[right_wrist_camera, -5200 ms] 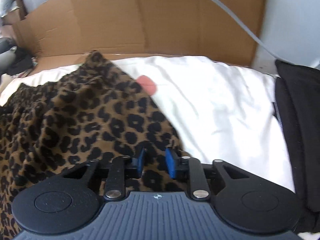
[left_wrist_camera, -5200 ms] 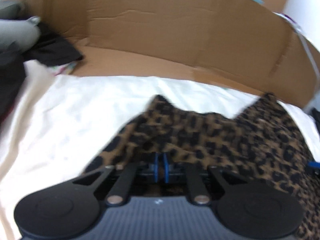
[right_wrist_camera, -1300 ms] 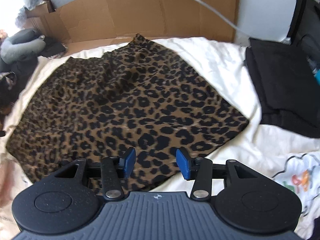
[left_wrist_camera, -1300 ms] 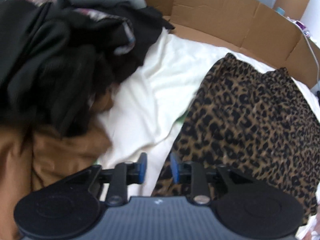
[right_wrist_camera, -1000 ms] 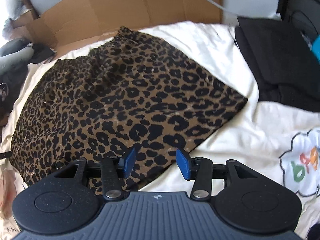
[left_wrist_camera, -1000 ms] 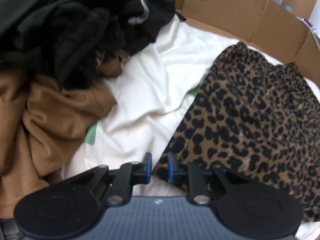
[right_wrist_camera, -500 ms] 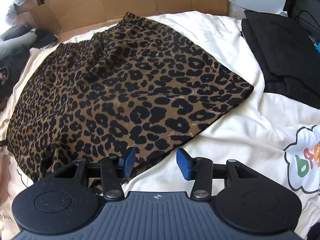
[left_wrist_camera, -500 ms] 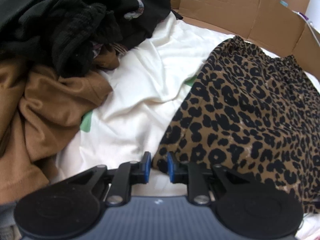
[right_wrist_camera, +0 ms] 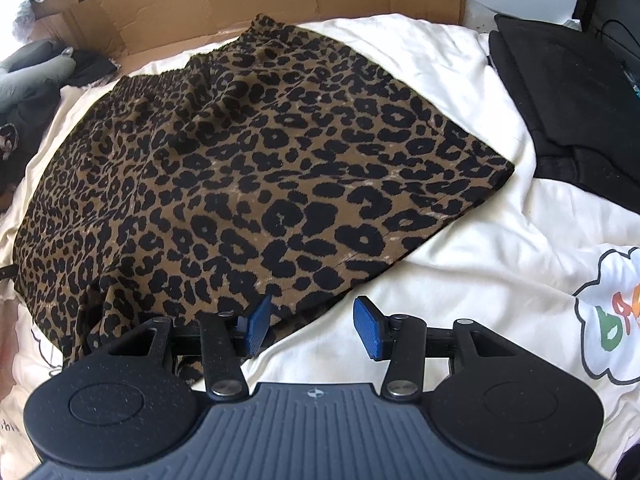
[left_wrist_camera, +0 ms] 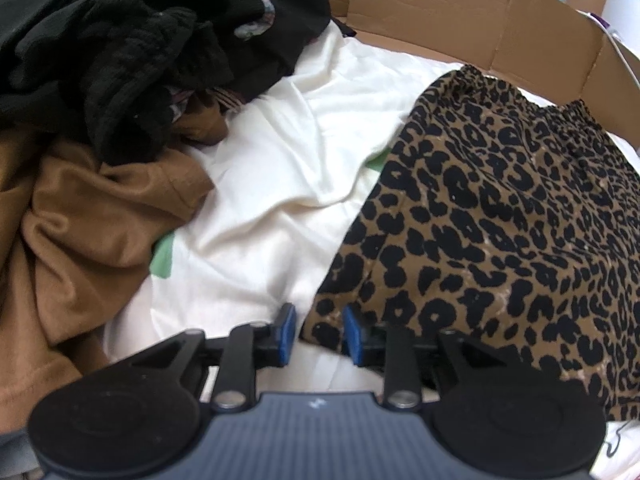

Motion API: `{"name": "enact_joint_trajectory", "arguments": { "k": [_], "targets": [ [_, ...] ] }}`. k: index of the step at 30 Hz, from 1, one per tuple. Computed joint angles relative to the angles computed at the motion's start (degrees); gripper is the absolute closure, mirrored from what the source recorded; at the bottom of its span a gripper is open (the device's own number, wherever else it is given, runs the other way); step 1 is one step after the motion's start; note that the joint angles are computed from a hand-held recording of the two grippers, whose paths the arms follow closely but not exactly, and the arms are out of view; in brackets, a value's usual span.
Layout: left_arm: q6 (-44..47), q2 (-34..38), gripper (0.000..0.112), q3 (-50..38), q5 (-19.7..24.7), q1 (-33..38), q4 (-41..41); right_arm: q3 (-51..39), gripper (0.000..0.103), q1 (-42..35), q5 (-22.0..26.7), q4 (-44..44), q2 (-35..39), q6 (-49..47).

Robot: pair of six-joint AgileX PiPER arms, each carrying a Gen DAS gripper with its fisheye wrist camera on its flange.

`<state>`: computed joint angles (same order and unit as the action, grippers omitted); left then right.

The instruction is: Fold clothes

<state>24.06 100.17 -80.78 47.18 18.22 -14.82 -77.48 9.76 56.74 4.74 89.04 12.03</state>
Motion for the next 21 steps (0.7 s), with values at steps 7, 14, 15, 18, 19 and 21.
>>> {"name": "enact_joint_trajectory", "arguments": {
  "k": [7,14,15,18,19,21],
  "targets": [
    [2.3,0.8,0.105,-5.7,8.0,3.4,-4.7,-3.6,0.05,1.1,2.2,0.2,0.2,-1.2],
    [3.7,1.9,0.105,-8.8,14.2,8.0,-14.3,-4.0,0.049,2.6,2.1,1.0,0.4,-1.1],
    [4.2,2.1,0.105,-8.8,15.2,8.8,-16.7,-4.0,0.049,2.8,2.1,1.0,0.5,-1.4],
    [6.2,2.8,0.105,-8.7,17.9,10.2,-21.9,-4.3,0.049,3.0,2.3,1.1,0.9,-2.1],
    [6.5,2.8,0.103,-8.6,17.9,9.8,-21.6,-4.1,0.049,3.1,2.3,1.2,0.8,-1.7],
    [6.1,2.8,0.1,-8.7,15.9,7.9,-17.8,-4.2,0.049,2.8,2.4,1.4,1.1,-1.4]
  ]
}}
